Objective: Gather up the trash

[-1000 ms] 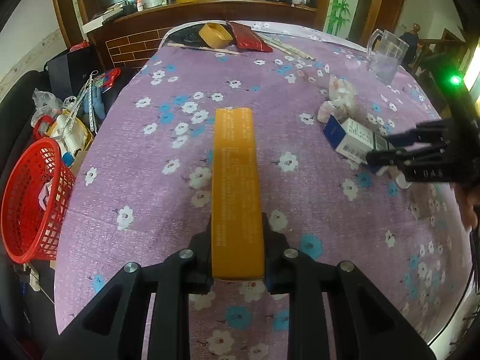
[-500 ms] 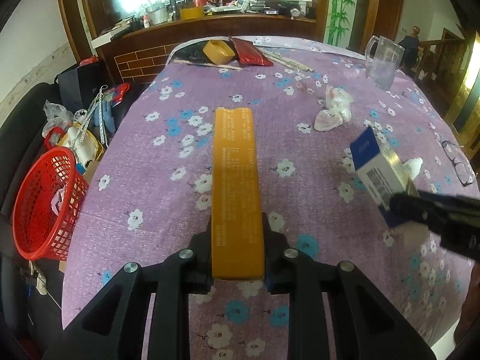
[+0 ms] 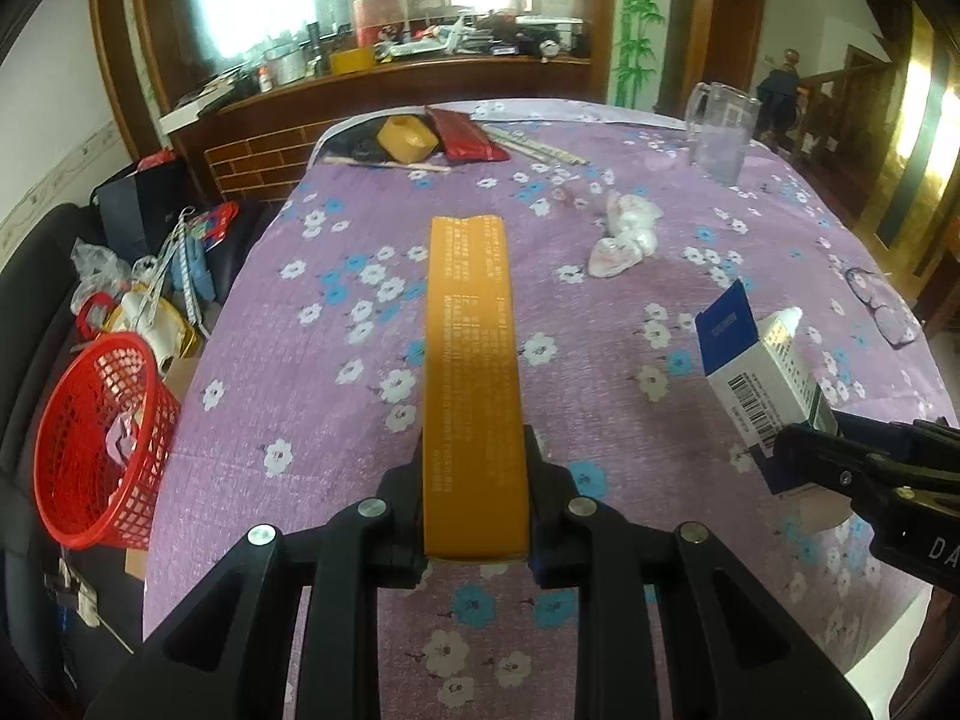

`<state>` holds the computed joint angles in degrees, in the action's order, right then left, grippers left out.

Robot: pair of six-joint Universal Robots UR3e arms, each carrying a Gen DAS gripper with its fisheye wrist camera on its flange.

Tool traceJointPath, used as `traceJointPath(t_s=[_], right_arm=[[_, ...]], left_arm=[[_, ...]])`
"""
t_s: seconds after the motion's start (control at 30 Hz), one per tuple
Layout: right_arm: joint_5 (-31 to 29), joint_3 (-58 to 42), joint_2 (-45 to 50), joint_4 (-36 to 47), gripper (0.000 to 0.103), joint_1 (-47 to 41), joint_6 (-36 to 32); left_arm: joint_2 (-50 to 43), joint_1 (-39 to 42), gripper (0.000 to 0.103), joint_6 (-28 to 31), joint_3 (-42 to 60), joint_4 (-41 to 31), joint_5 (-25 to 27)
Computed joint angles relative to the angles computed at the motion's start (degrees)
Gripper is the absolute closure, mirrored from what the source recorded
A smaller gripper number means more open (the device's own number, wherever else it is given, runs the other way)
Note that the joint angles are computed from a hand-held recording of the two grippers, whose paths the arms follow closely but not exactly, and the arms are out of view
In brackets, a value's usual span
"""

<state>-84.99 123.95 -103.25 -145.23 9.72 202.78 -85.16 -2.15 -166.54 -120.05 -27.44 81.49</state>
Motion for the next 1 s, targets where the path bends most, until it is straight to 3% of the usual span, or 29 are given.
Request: traceJointPath(t_s=[0.47,1.0], right_arm=[[-4.7,2.9,-10.4,4.3,0.054,1.1,6.6],[-8.4,-1.4,-5.3,4.3,0.054,6.7,10.0]], left_arm=[[2.4,-1.7,0.08,4.4,1.6,-2.5,-3.4],[5.1,2.3,0.08,6.6,0.0,-3.2,-6.7]])
